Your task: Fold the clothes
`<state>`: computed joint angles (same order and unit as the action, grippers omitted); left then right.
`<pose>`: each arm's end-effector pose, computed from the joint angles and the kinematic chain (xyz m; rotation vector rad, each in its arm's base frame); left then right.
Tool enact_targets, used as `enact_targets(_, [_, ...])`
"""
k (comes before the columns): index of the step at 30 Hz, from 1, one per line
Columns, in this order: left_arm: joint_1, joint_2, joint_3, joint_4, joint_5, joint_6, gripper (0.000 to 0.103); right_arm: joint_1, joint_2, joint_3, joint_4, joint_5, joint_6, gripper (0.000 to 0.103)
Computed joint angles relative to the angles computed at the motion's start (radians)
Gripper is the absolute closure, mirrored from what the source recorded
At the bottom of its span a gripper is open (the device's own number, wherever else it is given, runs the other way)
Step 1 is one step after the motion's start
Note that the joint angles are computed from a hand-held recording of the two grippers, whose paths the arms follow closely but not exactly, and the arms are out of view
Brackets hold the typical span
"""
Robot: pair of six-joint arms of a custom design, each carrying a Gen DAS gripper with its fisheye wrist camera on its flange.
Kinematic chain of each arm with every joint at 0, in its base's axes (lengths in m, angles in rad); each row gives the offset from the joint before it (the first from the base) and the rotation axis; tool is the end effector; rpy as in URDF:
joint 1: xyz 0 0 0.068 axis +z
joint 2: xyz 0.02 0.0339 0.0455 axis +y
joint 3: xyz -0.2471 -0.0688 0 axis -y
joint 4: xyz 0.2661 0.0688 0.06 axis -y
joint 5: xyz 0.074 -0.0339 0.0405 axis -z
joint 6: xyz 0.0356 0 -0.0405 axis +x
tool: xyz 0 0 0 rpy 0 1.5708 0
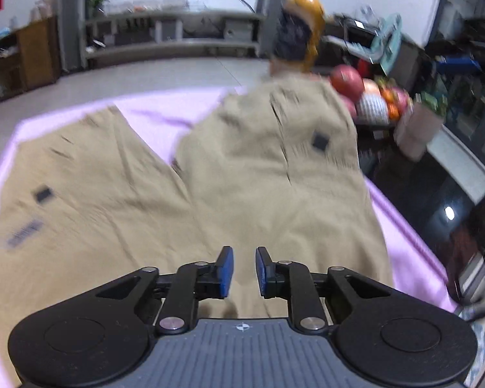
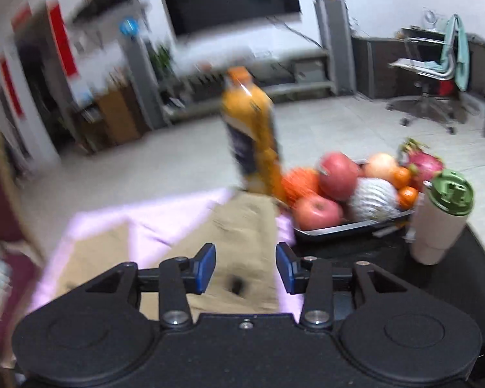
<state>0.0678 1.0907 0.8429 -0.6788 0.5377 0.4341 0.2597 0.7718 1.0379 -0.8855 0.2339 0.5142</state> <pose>0.2420 -0.0018 0.2419 0.6431 2.2805 -0.4342 0.1687 0.0363 0.3506 0.4062 2.1387 0.1860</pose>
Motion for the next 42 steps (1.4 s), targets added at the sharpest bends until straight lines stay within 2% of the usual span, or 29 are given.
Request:
enact_targets(3, [0.133, 0.0, 0.097, -0.082, 0.085, 0.032, 0.084, 0.092, -0.019, 0.016, 0.077, 0.004, 0.084, 0.065])
enact_targets(6, [0.222, 0.02, 0.143, -0.076, 0.106, 0.039, 0.081, 0.158, -0.014, -0.049, 0.266, -0.055, 0.178, 0.069])
enact_targets(10, [0.225, 0.106, 0.079, 0.082, 0.024, -0.05, 0.082, 0.202, 0.089, -0.21, 0.58, -0.142, 0.307, 0.068])
enact_targets(12, [0.216, 0.179, 0.048, 0.169, -0.019, -0.102, 0.087, 0.21, 0.197, -0.287, 0.722, -0.167, 0.369, 0.068])
enact_targets(14, [0.185, 0.227, 0.02, 0.254, -0.074, -0.144, 0.087, 0.205, 0.344, -0.328, 0.82, -0.177, 0.406, 0.069])
enact_targets(17, [0.141, 0.291, -0.018, 0.396, -0.166, -0.15, 0.081, 0.145, 0.574, -0.365, 0.991, -0.303, 0.483, 0.071])
enact_targets(20, [0.133, 0.372, -0.016, 0.461, -0.269, -0.169, 0.081, 0.065, 0.742, -0.405, 1.178, -0.424, 0.541, 0.072])
enact_targets(21, [0.151, 0.395, -0.007, 0.47, -0.266, -0.187, 0.076, 0.036, 0.793, -0.417, 1.243, -0.464, 0.56, 0.084])
enact_targets(23, [0.171, 0.417, 0.016, 0.471, -0.306, -0.23, 0.078, -0.037, 0.844, -0.472, 1.367, -0.52, 0.588, 0.099])
enact_targets(24, [0.179, 0.426, 0.029, 0.468, -0.333, -0.253, 0.079, -0.078, 0.847, -0.513, 1.426, -0.535, 0.598, 0.103])
enact_targets(26, [0.205, 0.442, 0.056, 0.454, -0.372, -0.306, 0.079, -0.147, 0.785, -0.631, 1.512, -0.488, 0.612, 0.103])
enact_targets(28, [0.239, 0.453, 0.087, 0.417, -0.366, -0.341, 0.082, -0.198, 0.628, -0.714, 1.412, -0.386, 0.591, 0.103])
enact_targets(31, [0.253, 0.403, 0.075, 0.386, -0.388, -0.319, 0.084, -0.259, 0.371, -0.775, 1.169, -0.269, 0.558, 0.101])
enact_targets(32, [0.262, 0.364, 0.06, 0.373, -0.383, -0.307, 0.085, -0.266, 0.274, -0.776, 1.056, -0.24, 0.553, 0.097])
enact_targets(33, [0.272, 0.326, 0.047, 0.358, -0.377, -0.295, 0.085, -0.272, 0.178, -0.787, 0.985, -0.249, 0.545, 0.089])
enact_targets(35, [0.313, 0.238, 0.028, 0.314, -0.285, -0.238, 0.086, -0.278, -0.01, -0.797, 0.836, -0.266, 0.53, 0.087])
enact_targets(37, [0.365, 0.155, 0.015, 0.253, -0.156, -0.172, 0.084, -0.206, -0.161, -0.795, 0.744, -0.263, 0.534, 0.087])
enact_targets(39, [0.404, 0.097, -0.01, 0.188, -0.035, -0.119, 0.082, -0.09, -0.244, -0.809, 0.738, -0.241, 0.573, 0.085])
enact_targets(40, [0.405, 0.094, -0.021, 0.166, -0.007, -0.098, 0.082, -0.025, -0.221, -0.811, 0.783, -0.227, 0.602, 0.085])
enact_targets(42, [0.385, 0.119, -0.04, 0.142, 0.004, -0.065, 0.082, 0.084, -0.069, -0.829, 0.964, -0.224, 0.671, 0.084])
